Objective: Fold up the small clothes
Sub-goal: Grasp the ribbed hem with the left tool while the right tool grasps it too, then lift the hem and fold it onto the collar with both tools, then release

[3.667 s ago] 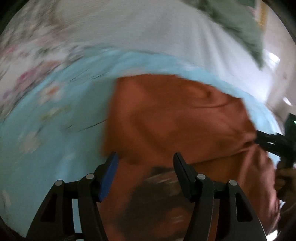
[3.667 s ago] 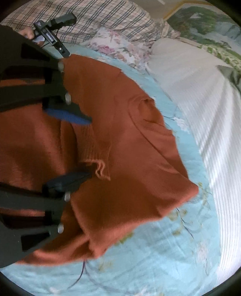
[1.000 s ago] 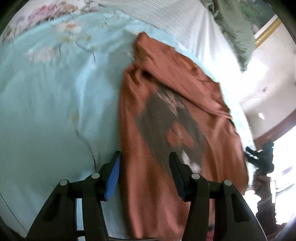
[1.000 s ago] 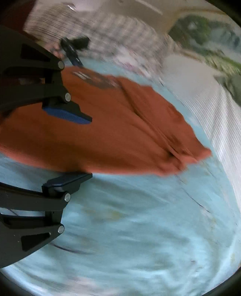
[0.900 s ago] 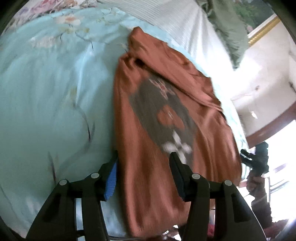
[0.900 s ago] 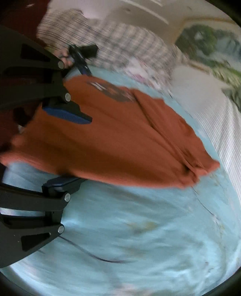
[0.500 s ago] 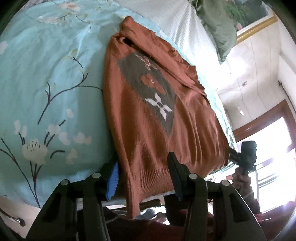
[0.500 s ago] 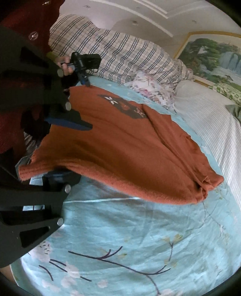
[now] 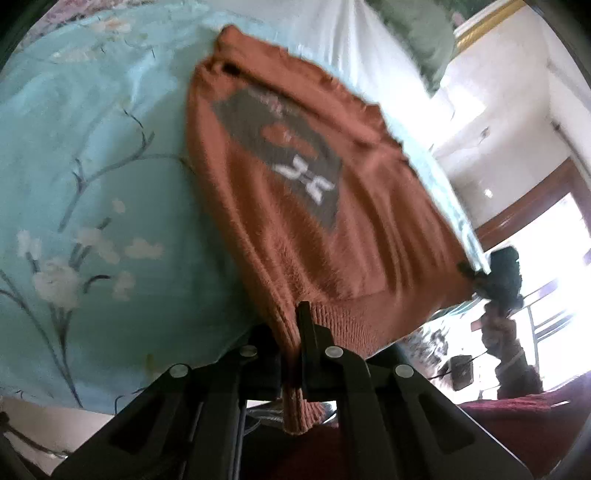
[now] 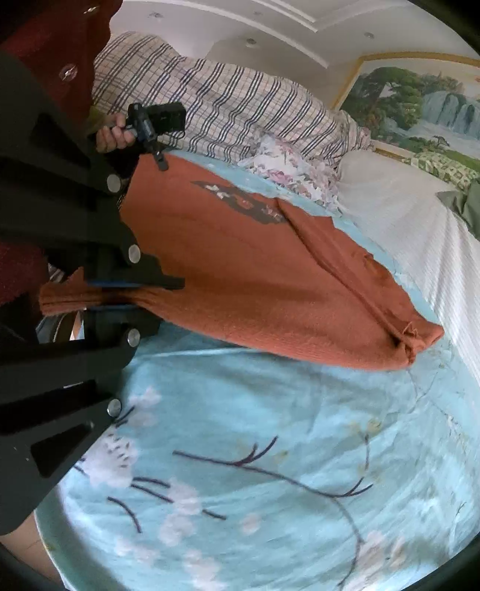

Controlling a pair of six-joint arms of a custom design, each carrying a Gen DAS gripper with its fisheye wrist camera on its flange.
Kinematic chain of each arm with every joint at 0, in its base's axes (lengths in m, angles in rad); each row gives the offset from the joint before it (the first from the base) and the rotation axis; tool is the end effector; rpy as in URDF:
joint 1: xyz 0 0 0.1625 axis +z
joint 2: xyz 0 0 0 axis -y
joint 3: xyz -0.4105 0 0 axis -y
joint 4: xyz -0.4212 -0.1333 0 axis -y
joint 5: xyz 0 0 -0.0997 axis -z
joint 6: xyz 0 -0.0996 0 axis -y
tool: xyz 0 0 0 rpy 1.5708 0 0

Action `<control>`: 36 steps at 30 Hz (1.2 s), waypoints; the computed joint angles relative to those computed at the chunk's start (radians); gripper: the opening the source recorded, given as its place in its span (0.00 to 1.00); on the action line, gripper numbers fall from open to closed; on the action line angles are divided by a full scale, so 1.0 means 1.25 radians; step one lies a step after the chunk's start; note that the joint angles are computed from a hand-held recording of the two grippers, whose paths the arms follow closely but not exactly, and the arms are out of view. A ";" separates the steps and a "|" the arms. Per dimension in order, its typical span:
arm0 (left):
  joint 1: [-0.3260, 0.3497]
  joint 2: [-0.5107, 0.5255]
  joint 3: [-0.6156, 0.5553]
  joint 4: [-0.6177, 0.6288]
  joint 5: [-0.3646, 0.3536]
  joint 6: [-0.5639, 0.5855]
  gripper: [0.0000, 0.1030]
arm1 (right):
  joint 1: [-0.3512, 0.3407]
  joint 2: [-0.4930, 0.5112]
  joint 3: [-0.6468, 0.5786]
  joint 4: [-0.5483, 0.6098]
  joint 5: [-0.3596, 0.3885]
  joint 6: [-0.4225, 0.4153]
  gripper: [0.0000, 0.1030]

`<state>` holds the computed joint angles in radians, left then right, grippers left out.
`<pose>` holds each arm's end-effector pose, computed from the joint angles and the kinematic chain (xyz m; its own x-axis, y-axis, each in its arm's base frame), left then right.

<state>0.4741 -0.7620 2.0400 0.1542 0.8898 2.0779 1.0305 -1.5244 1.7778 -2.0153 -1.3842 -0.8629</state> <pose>-0.2046 -0.3253 -0.0478 -0.9801 -0.0788 -0.1820 0.0502 0.7891 -0.6122 -0.1493 -0.5440 0.3898 -0.9434 -0.3306 0.0259 -0.3256 0.9085 -0.2619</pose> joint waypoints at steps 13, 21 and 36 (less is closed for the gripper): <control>-0.020 -0.081 0.015 -0.094 -0.065 0.091 0.04 | 0.022 0.006 -0.065 0.092 0.188 -0.001 0.06; 0.061 -0.157 -0.076 -0.144 -0.124 0.359 0.04 | 0.116 0.121 -0.151 -0.105 0.166 0.103 0.06; 0.336 -0.040 -0.446 -0.094 -0.130 0.636 0.05 | 0.259 0.473 -0.503 -0.275 -0.043 0.185 0.06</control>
<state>0.8938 -0.8123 1.4823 0.0364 0.7279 2.8732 1.3537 -0.9333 1.1493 -2.3588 -1.4384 -0.6316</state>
